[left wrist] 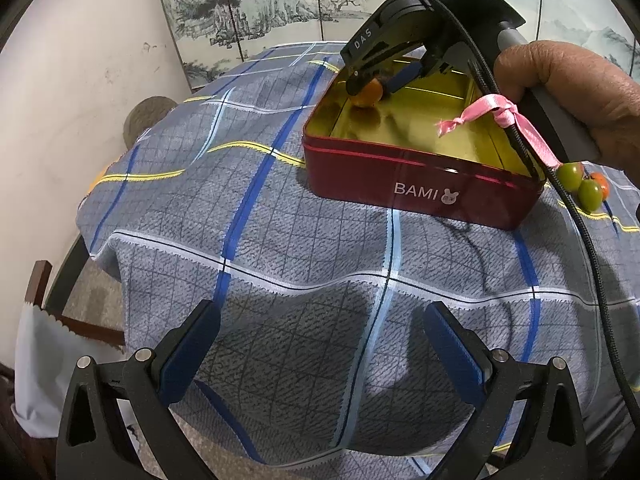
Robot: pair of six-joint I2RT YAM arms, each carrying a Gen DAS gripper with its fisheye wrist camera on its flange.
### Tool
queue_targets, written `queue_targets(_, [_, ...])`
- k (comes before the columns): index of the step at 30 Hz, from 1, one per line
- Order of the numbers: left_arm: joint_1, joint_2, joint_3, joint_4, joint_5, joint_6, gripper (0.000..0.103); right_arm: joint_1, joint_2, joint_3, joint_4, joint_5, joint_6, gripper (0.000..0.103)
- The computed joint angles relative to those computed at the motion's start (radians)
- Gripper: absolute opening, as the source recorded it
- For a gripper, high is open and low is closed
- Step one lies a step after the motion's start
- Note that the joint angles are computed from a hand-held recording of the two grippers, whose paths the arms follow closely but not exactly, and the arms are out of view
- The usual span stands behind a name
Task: Organize fruits
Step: 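Carry the tangerine into the gold tin and open the right gripper, then move the left gripper back to the fruits and grasp the green tomato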
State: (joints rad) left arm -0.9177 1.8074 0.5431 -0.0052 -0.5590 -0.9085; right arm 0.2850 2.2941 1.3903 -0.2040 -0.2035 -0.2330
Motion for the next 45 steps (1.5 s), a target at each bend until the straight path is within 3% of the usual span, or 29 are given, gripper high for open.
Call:
queue_targets(8, [0.009,0.008,-0.003,0.002,0.006,-0.002,0.101,-0.009,-0.038,-0.059,0.066,-0.024,0.005,0.054])
queue_targets(14, [-0.013,-0.004,-0.002,-0.030,-0.021,-0.017,0.101,-0.070,-0.181,-0.256,0.245,-0.173,0.000,0.063])
queue_targets(19, [-0.082,-0.094,-0.027,-0.048,-0.100,0.014,0.101,-0.260,-0.441,-0.601,0.448,-0.365,-0.071,0.073])
queue_targets(22, [-0.138,-0.157,-0.016,-0.055,-0.129,0.080,0.101,-0.472,-0.565,-0.782,0.512,-0.443,-0.219,0.077])
queue_targets(24, [-0.156,-0.200,-0.010,-0.009,-0.096,0.161,0.101,-0.637,-0.585,-0.851,0.539,-0.464,-0.334,0.077])
queue_targets(29, [-0.125,-0.180,0.085,0.094,0.083,0.318,0.101,-1.007,-0.418,-0.777,0.526,-0.455,-0.539,0.077])
queue_targets(33, [-0.055,-0.060,0.246,0.124,0.312,0.385,0.101,-1.181,-0.288,-0.628,0.468,-0.494,-0.550,0.077])
queue_targets(35, [-0.039,0.003,0.327,0.120,0.361,0.391,0.101,-1.218,-0.233,-0.558,0.444,-0.492,-0.534,0.077])
queue_targets(38, [-0.049,0.123,0.478,0.066,0.360,0.390,0.099,-1.262,-0.161,-0.466,0.368,-0.538,-0.523,0.077])
queue_targets(43, [-0.038,0.342,0.744,-0.039,0.453,0.367,0.070,-1.265,-0.160,-0.442,0.324,-0.594,-0.554,0.077])
queue_targets(45, [-0.038,0.426,0.854,-0.099,0.424,0.337,0.069,-1.279,-0.150,-0.419,0.291,-0.634,-0.562,0.077])
